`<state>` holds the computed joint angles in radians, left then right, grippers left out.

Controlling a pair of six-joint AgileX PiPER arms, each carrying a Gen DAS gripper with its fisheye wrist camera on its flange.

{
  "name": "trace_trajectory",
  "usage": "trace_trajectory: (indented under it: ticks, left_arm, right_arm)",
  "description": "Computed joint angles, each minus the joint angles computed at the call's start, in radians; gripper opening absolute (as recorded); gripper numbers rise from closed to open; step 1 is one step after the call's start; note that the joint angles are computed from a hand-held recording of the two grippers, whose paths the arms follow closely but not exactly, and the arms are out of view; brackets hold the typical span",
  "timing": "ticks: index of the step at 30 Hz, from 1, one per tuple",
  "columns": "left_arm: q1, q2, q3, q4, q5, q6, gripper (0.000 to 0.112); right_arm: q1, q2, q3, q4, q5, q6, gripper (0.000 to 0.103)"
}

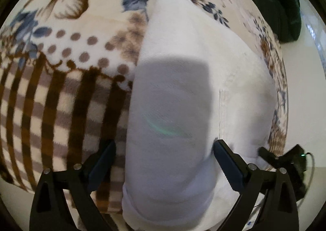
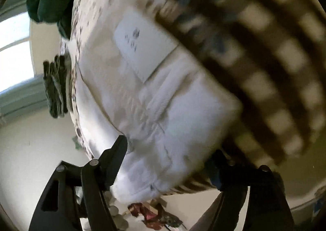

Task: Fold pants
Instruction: 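Lift the folded white pants with both grippers and carry it toward the folded clothes stack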

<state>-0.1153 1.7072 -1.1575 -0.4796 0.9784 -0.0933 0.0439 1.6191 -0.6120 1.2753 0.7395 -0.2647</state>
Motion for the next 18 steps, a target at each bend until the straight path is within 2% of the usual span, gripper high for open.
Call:
trace_trajectory:
  ticks: [4, 6, 8, 12, 14, 15, 16, 17, 18]
  left_arm:
    - [0.051, 0.027, -0.019, -0.062, 0.006, 0.048, 0.098]
    - [0.066, 0.049, -0.038, -0.083, -0.001, 0.073, 0.098]
    - [0.085, 0.077, -0.039, -0.135, -0.006, 0.113, 0.101]
    - [0.105, 0.100, -0.028, -0.204, -0.026, 0.142, 0.102]
    - [0.103, 0.092, -0.025, -0.204, -0.025, 0.150, 0.102]
    - [0.106, 0.082, -0.013, -0.209, -0.031, 0.163, 0.101]
    - [0.110, 0.073, -0.001, -0.228, -0.036, 0.184, 0.092]
    - [0.119, 0.065, 0.012, -0.256, -0.040, 0.208, 0.072]
    - [0.127, 0.048, 0.029, -0.290, -0.043, 0.235, 0.064]
  right_arm:
    - [0.050, 0.012, -0.043, 0.137, -0.019, -0.096, 0.086]
    - [0.056, 0.005, -0.060, 0.104, -0.020, -0.105, 0.086]
    - [0.074, 0.055, -0.073, 0.080, -0.041, -0.096, 0.086]
    - [0.078, 0.103, -0.052, 0.214, -0.030, -0.216, 0.086]
    - [0.076, 0.073, -0.016, 0.325, -0.024, -0.309, 0.083]
    - [0.088, 0.054, -0.012, 0.331, -0.043, -0.309, 0.076]
    - [0.118, 0.030, -0.013, 0.296, -0.088, -0.275, 0.066]
    - [0.134, 0.025, -0.014, 0.295, -0.109, -0.277, 0.062]
    - [0.145, 0.019, -0.012, 0.272, -0.123, -0.270, 0.060]
